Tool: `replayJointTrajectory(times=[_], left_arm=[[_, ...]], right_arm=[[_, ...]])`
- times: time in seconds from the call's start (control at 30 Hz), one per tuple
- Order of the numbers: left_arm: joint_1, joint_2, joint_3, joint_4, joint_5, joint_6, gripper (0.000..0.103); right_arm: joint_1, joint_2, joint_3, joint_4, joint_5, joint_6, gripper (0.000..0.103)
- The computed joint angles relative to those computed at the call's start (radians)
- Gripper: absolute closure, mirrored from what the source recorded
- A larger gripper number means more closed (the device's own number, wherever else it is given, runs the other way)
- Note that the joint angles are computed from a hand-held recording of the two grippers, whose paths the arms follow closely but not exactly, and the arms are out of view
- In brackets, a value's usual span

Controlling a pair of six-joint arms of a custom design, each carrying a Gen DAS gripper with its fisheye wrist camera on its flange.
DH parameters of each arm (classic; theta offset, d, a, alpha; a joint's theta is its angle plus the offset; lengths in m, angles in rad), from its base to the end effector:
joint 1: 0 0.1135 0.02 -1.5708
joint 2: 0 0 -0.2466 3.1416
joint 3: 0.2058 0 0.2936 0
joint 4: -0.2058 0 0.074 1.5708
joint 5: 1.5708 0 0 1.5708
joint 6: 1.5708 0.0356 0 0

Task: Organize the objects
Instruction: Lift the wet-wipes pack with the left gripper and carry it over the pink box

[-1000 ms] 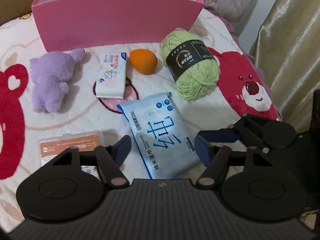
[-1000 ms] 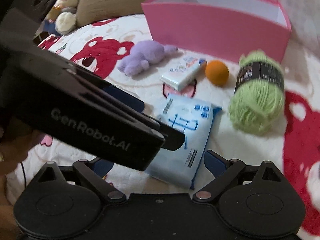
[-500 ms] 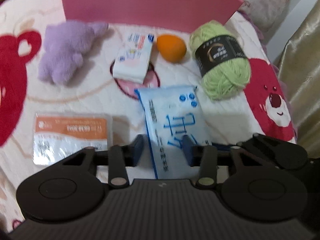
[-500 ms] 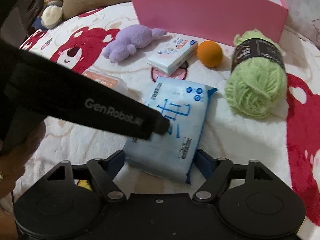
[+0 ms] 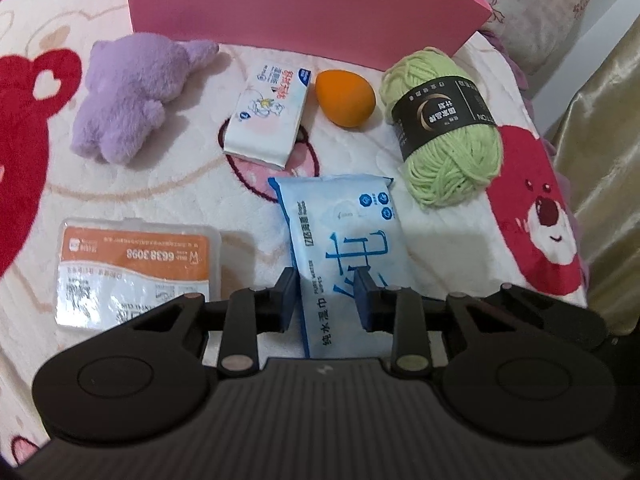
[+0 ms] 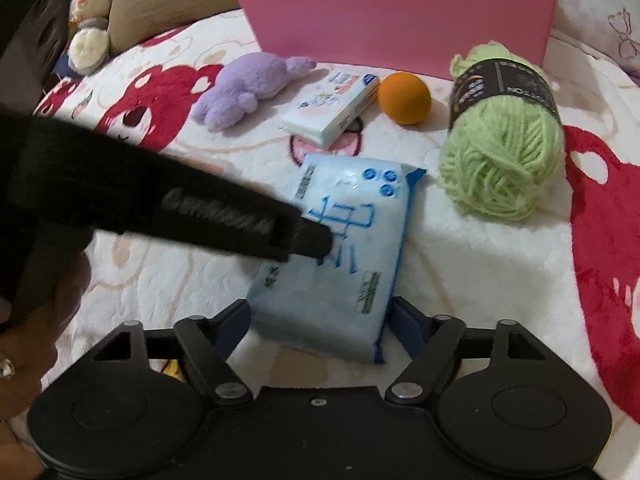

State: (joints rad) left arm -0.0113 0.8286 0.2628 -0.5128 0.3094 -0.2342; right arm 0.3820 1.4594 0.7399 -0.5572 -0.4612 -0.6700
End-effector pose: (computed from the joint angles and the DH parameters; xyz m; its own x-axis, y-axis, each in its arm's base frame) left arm 0.1790 -0.0129 0.0967 -0.8931 -0.2110 -0.3974 -0.0541 0.9272 -0.3707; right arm 0.2530 0.1187 0.1130 -0.4145 -0.7658 -0.4917 -0.9070 0.3921 0.1538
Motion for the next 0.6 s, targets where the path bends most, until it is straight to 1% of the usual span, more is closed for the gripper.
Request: replayJointTrajectory(times=[0.03,0.1,0.17,0.27,0.33,0.4,0.5,0.6], left_arm=[[0.005,-0.001,-0.001,-0.002,0.012,0.000,0.074],[0.014,-0.011,-0.007,-0.007,0.031,-0.006,0.075],[0.029,-0.017,-0.014,-0.007,0.056,-0.014,0.075],[0.021,-0.009,-0.015,0.004,0.047,-0.026,0.077],[0.020,-0.024,-0.021,-0.004,0.047,-0.030,0.079],[0.019,-0.043,-0.024,-0.016,0.053,-0.021,0.080],[0.031,-0.089,-0.028,-0.055,0.075,-0.006,0.080],[0.057,-0.155,-0.029,-0.116,0.098,0.020,0.080]], right_arm=[[0.013,-0.020,-0.019,0.009,0.014,-0.009,0.016],[0.029,-0.030,-0.037,0.030,0.032,-0.018,0.014],[0.025,-0.005,-0.023,0.035,0.024,0.001,0.013],[-0.004,0.019,-0.002,0.032,-0.013,0.026,0.018],[-0.013,0.014,-0.001,0.030,-0.020,0.029,0.024],[-0.017,0.000,-0.010,0.027,-0.021,0.027,0.027],[-0.018,-0.034,-0.029,0.020,-0.025,0.016,0.029],[-0.043,-0.014,0.008,-0.034,-0.063,0.012,0.029]])
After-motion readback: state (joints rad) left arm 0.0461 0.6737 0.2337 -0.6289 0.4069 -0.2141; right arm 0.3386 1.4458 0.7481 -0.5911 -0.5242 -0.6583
